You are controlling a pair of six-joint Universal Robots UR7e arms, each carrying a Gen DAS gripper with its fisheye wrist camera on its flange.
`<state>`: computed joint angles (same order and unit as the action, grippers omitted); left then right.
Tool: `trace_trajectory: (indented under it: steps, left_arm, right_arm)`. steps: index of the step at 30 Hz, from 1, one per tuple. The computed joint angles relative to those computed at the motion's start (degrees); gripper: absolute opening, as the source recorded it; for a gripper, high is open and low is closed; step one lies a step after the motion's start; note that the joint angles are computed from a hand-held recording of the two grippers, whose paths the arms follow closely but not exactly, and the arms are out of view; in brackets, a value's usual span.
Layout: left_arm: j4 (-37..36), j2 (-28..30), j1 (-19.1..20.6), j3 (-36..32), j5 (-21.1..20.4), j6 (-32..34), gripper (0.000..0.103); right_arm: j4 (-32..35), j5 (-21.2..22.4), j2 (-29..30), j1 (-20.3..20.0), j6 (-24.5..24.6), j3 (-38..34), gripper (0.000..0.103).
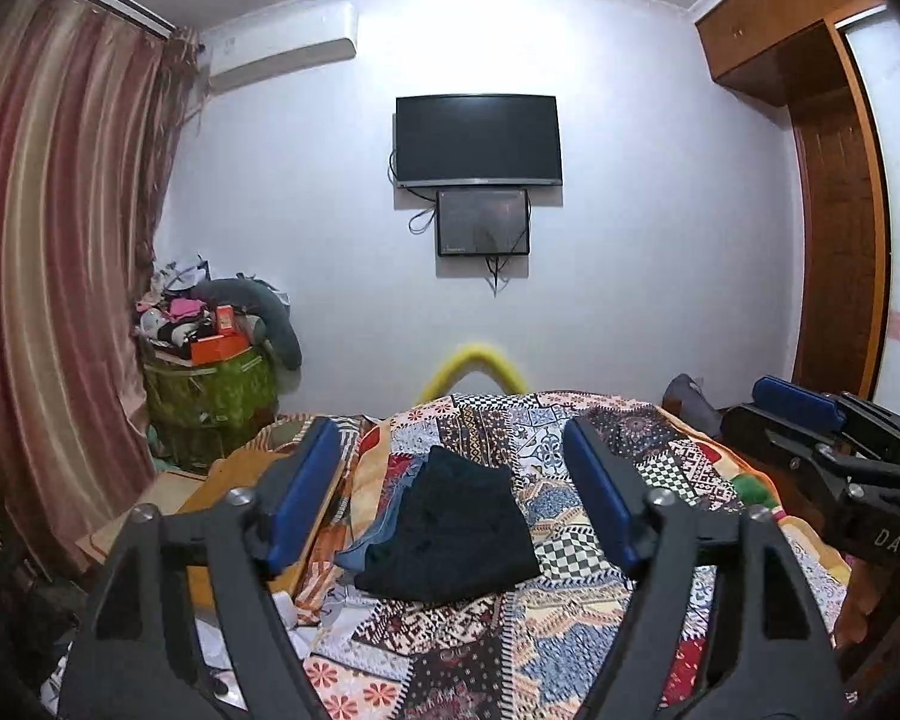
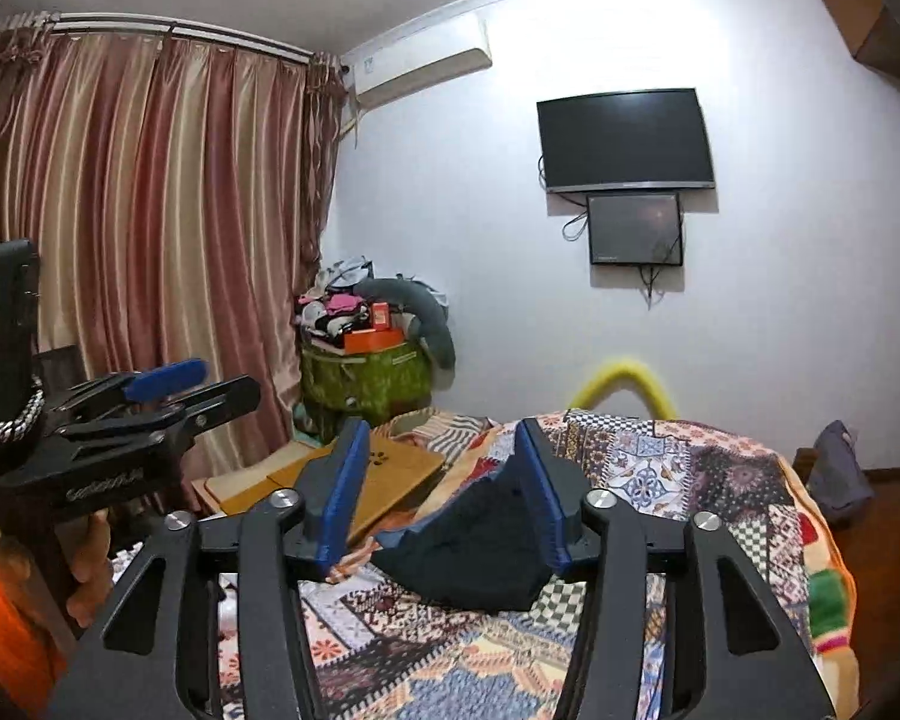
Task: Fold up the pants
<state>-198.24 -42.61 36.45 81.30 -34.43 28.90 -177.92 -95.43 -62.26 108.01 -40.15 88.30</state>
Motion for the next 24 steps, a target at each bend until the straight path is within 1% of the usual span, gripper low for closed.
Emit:
trace_trajectory:
  steps: [1, 2, 3, 4, 5, 6, 9, 15, 24]
  left_arm:
    - [-0.11, -0.53, -0.31, 1.21, 0.28, -0.83, 0.084]
    - [-0.21, -1.0, -0.53, 2.24, 0.46, -1.66, 0.089]
    - [-0.8, -1.43, -0.8, 3.29, 0.78, -2.24, 0.092]
    - [-1.48, -1.72, -0.98, 4.12, 1.09, -2.55, 0.096]
    - [-1.58, -1.98, -1.07, 4.66, 1.2, -2.94, 0.101]
    - [-1.3, -2.38, -1.16, 5.35, 1.26, -3.73, 0.102]
    - [-1.15, -3.14, -1.45, 6.89, 1.57, -5.31, 0.103]
    - [-1.54, -3.49, -1.76, 8.0, 2.07, -5.81, 0.103]
    - [-0.86, -3.66, -1.5, 8.63, 1.74, -6.82, 0.103]
  right_arm:
    - [-1.25, -0.34, -0.49, 0.12, 0.19, 1.17, 0.062]
    - [-2.32, -0.68, -0.71, 0.09, 0.25, 1.88, 0.07]
    - [-3.6, -1.01, -0.98, 0.08, 0.4, 2.68, 0.076]
    - [-4.68, -1.43, -1.28, 0.18, 0.6, 3.45, 0.079]
    - [-5.5, -1.89, -1.43, 0.21, 0.66, 3.92, 0.085]
    - [-5.82, -2.09, -1.08, 0.05, 0.56, 3.58, 0.091]
    - [-6.68, -3.4, -1.09, 0.16, 0.77, 3.87, 0.102]
    - [-8.15, -4.65, -1.61, 0.22, 1.6, 4.85, 0.102]
    - [-8.75, -4.52, -1.99, -0.36, 2.07, 6.1, 0.102]
